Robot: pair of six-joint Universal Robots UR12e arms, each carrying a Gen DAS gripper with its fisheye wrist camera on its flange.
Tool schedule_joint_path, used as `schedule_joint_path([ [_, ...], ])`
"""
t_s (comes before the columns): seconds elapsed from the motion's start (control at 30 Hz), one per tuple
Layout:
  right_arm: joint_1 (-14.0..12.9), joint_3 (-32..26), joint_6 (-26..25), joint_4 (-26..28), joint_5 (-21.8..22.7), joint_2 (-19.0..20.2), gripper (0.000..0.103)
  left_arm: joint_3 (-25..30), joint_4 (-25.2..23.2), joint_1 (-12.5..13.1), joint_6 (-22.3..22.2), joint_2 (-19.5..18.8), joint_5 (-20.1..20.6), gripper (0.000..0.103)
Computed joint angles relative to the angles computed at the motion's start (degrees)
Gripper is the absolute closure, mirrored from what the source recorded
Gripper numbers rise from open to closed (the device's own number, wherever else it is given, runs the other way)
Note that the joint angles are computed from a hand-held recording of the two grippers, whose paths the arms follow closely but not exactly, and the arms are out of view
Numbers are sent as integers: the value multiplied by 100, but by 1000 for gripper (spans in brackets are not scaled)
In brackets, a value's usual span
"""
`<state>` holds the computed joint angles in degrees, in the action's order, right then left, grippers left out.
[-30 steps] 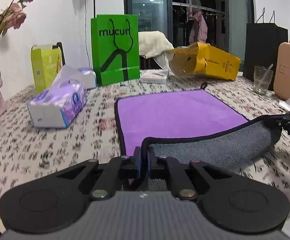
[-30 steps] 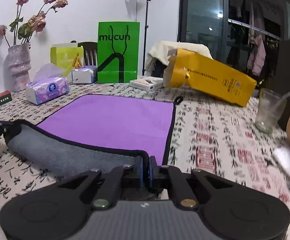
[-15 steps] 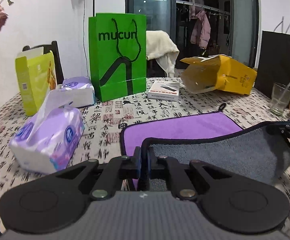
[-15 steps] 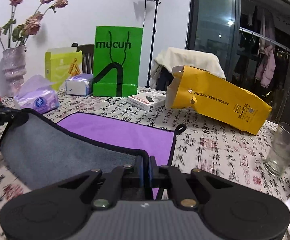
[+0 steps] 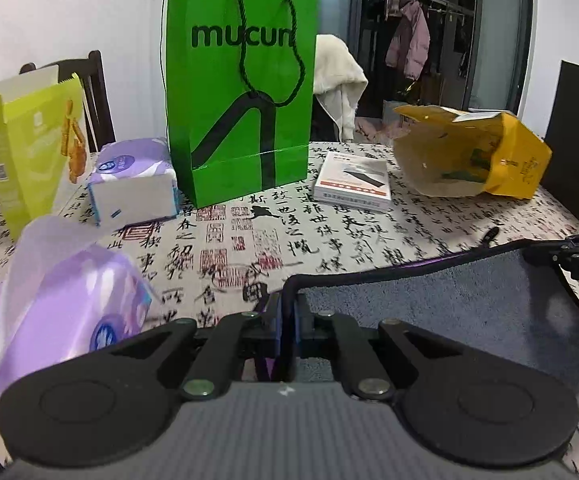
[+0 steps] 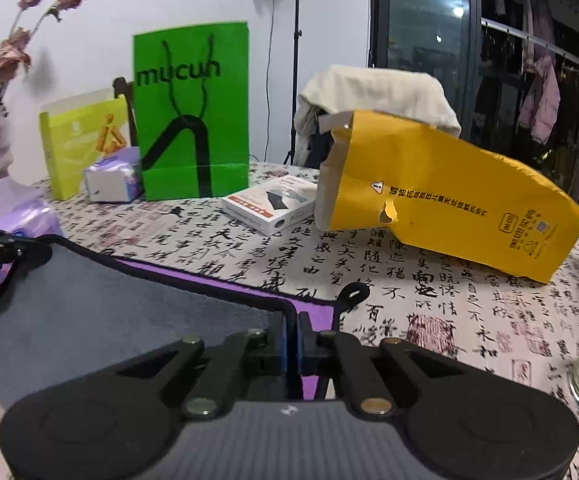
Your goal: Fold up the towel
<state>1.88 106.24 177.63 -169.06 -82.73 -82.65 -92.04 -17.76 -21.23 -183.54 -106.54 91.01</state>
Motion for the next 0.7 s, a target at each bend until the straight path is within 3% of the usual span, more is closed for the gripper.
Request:
schedule_joint_path([
  [0.2,-9,-370,88,250,-72,349,98,373,-412,45,-91,-297,30,93],
  [0.27,-9,-455,100,390,-101,427,95,418,-454,37,-121,-350,160,83],
  [0.33,-9,-480,213,382,-186,489,90,394,-367,56,-115,-362,147,59],
  [0.4,-17,-469,253,342,-212,513,87,335,-230,63,-53,-344,164,48],
  [0.47,-35,-454,285,333,-167,505,76,297,-161,54,56,-318,213,39],
  [0.53,-48,-442,305,325,-147,484,74,264,-127,39,108,-284,247,24],
  [0.7,-57,-383,434,274,-96,375,57,147,-104,34,99,-144,169,13],
])
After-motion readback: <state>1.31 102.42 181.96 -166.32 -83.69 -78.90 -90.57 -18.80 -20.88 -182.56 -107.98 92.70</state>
